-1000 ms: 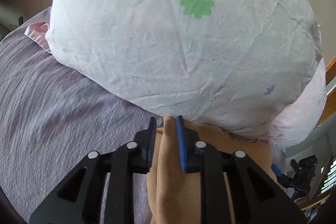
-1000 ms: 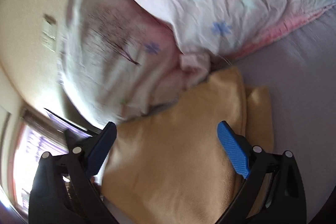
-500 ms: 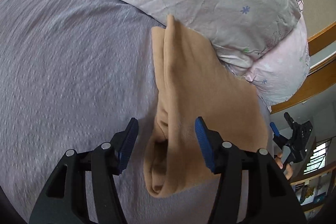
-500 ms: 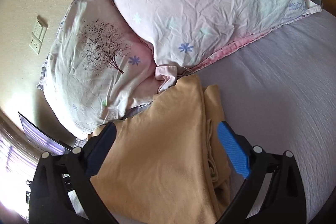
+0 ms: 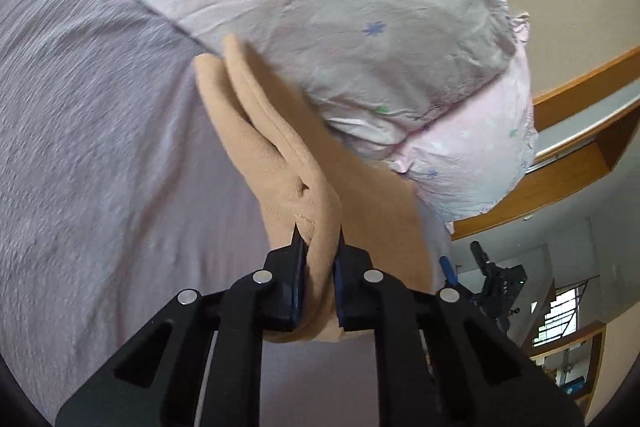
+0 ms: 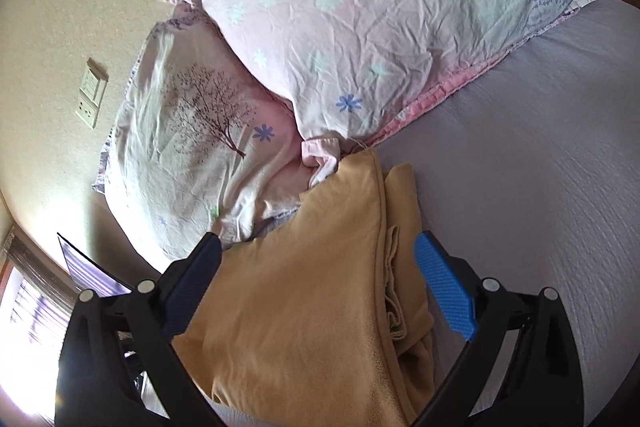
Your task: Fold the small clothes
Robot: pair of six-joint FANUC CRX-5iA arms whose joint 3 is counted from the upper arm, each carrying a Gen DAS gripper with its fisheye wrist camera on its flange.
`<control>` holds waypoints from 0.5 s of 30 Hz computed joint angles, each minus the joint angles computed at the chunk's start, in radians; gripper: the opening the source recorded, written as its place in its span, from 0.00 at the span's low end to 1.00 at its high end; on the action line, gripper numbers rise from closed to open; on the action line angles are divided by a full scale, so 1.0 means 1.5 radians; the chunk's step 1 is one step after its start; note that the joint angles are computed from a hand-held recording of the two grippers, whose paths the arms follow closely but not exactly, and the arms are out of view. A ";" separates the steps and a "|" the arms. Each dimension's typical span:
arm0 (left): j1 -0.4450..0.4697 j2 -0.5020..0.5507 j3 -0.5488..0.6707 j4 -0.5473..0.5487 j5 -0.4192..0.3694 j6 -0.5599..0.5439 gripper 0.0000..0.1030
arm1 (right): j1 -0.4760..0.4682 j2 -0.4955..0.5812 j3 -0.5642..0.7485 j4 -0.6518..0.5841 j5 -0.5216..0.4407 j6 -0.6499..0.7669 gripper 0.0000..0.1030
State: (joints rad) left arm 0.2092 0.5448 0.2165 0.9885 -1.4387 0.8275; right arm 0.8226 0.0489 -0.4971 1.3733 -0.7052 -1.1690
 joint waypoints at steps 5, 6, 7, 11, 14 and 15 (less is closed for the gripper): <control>-0.102 -0.017 0.003 0.063 -0.024 -0.040 0.10 | 0.009 -0.007 -0.011 0.006 -0.044 -0.021 0.94; -0.132 -0.019 -0.003 0.069 -0.032 -0.054 0.10 | 0.013 -0.009 -0.013 0.001 -0.057 -0.019 0.94; -0.157 -0.021 -0.011 0.070 -0.035 -0.063 0.10 | 0.017 -0.010 -0.015 -0.004 -0.069 -0.017 0.94; -0.259 -0.017 -0.008 -0.007 -0.034 -0.094 0.11 | 0.027 -0.026 -0.036 -0.030 -0.103 -0.030 0.94; -0.267 0.009 0.013 -0.021 -0.087 -0.067 0.14 | 0.022 -0.042 -0.059 -0.017 -0.093 -0.071 0.94; -0.257 0.017 0.010 0.007 -0.113 -0.076 0.15 | 0.020 -0.044 -0.061 -0.011 -0.091 -0.073 0.94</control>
